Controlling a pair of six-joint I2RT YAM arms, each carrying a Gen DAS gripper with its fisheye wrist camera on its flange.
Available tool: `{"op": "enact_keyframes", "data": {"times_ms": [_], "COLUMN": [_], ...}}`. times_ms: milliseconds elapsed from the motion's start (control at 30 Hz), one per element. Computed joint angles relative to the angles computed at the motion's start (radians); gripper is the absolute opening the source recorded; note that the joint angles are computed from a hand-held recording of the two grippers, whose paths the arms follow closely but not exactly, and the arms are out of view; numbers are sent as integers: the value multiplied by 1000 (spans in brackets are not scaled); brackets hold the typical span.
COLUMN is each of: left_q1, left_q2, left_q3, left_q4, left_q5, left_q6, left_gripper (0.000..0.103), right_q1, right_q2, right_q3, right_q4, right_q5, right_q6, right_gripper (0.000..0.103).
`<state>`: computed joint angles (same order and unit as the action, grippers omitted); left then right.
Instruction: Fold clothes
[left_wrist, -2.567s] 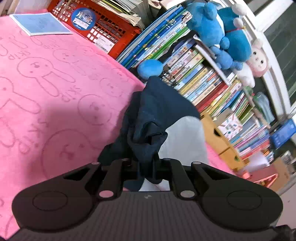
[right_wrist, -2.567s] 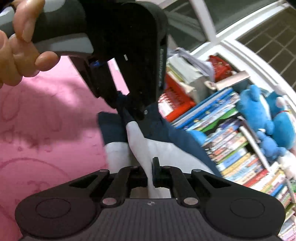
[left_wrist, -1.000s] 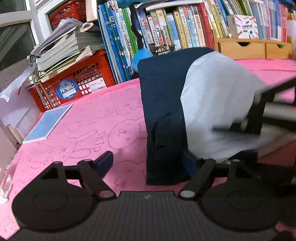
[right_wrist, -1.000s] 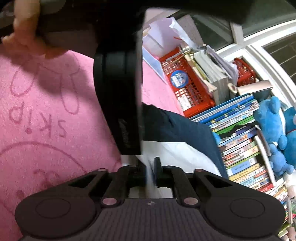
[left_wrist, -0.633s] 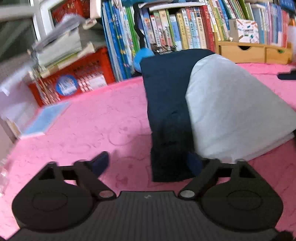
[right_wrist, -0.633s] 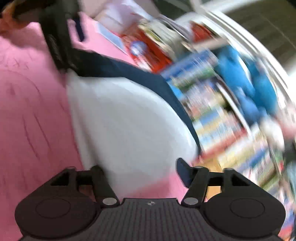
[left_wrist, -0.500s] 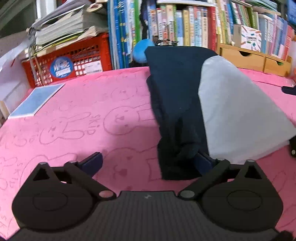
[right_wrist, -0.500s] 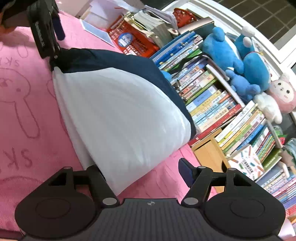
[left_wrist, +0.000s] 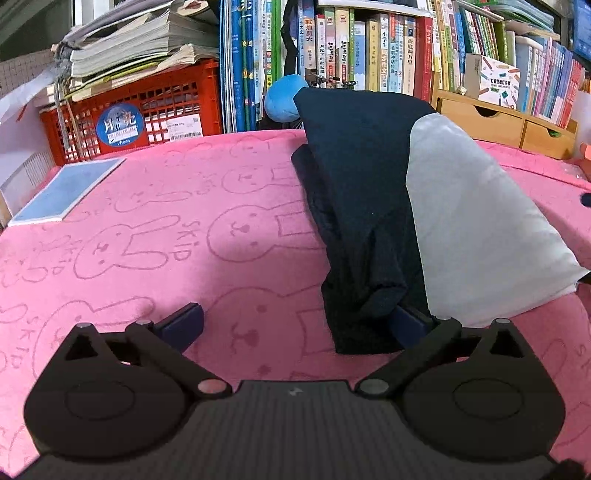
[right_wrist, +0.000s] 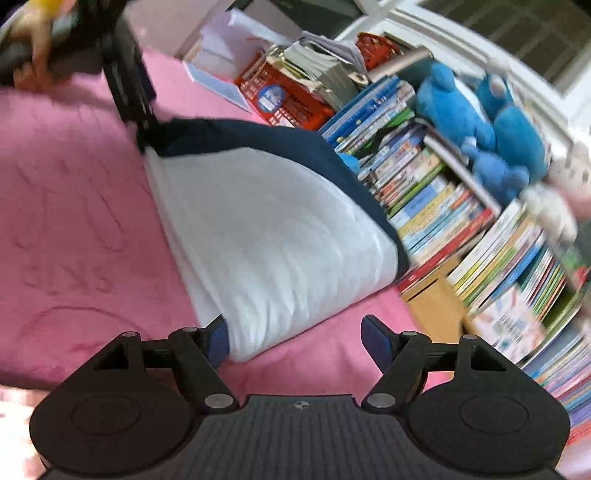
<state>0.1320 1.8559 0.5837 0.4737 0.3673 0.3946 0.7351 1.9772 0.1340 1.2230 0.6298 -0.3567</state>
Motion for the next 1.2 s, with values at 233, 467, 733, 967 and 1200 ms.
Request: {"op": "enact_keyframes", "data": {"times_ms": [233,467,733,967,1200], "left_q1": [1,9,17,20,21], "left_q2": [-10,-14,-23,-29,-45], "left_q3": [0,10,13,20,16], "left_q4": [-7,-32,-48,-66,-71], "left_q5": [3,18,31,40,44], "left_q6": [-8,-7,0,0,2], "left_gripper": [103,103,103,103,103], "right_q1": [74,-4,-102,-212,-260], "right_q2": [-524,-265,218,375,490], "right_q3": [62,493,1113,1333,1481], "right_q4": [-730,-859,-1117,-1176,-1159], "right_q5": [45,-47,-95,-193,-253], "right_q6": [312,461,473,467,410], "right_gripper": [82,22,8,8,7]}}
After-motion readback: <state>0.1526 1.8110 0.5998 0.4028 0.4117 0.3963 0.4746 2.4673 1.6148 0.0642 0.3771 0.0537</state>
